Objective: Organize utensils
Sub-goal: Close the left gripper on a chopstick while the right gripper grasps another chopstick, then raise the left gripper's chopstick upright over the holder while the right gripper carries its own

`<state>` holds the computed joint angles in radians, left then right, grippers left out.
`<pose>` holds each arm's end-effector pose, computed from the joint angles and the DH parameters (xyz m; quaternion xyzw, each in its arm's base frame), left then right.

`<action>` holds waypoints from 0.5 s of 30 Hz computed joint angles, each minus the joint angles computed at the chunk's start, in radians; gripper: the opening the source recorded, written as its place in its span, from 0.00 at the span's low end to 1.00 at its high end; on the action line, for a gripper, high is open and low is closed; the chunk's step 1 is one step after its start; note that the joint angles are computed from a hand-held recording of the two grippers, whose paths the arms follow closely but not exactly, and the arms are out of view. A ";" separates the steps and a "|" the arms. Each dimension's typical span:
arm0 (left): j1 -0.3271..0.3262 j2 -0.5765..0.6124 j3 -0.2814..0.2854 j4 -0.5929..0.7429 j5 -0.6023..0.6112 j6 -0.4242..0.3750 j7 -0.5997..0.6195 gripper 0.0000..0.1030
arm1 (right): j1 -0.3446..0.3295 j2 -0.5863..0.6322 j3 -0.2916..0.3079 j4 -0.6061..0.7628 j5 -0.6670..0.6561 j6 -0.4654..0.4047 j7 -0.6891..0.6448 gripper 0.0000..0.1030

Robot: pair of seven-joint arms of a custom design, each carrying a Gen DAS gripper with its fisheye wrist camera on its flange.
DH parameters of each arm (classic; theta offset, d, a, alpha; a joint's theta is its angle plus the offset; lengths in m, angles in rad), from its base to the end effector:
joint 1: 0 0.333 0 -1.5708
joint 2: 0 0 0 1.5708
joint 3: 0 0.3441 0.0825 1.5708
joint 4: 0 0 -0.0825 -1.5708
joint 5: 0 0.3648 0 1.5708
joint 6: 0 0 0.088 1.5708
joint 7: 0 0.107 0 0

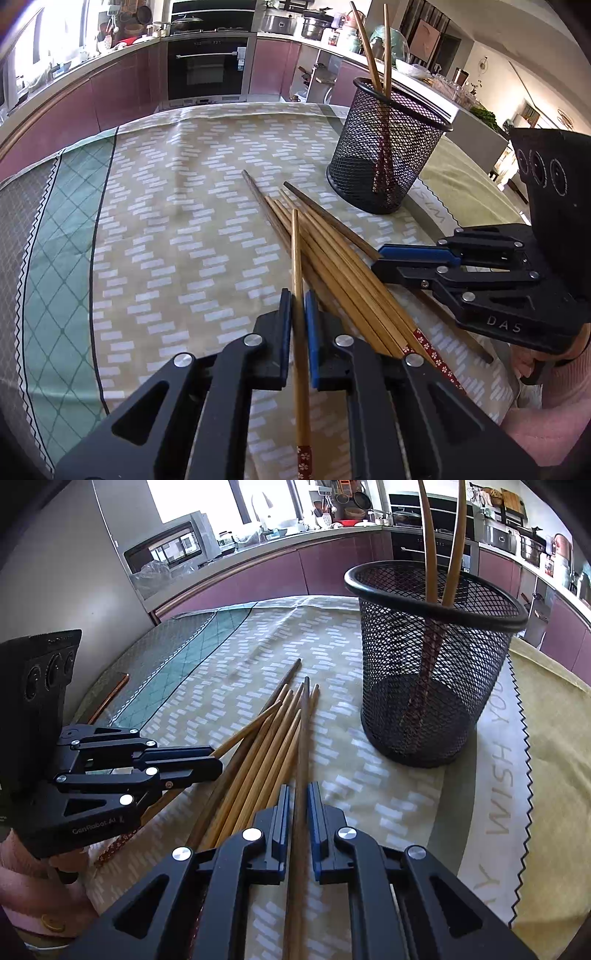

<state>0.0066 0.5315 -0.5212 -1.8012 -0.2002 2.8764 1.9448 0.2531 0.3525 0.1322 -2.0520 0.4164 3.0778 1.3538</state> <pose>0.6352 -0.2809 0.3858 -0.4529 0.8275 -0.3258 0.0640 0.6011 0.2006 0.3796 -0.7206 0.6065 -0.1299 0.3097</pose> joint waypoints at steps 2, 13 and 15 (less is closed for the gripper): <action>0.008 0.010 -0.012 0.009 -0.005 -0.001 0.011 0.10 | -0.019 0.009 0.020 0.012 0.014 0.000 -0.014 0.09; 0.084 0.001 -0.098 -0.004 -0.074 0.020 0.058 0.07 | -0.292 -0.050 0.344 -0.075 0.216 0.149 -0.241 0.06; 0.119 -0.008 -0.141 -0.013 -0.107 0.030 0.099 0.07 | -0.401 -0.061 0.464 -0.092 0.254 0.183 -0.290 0.06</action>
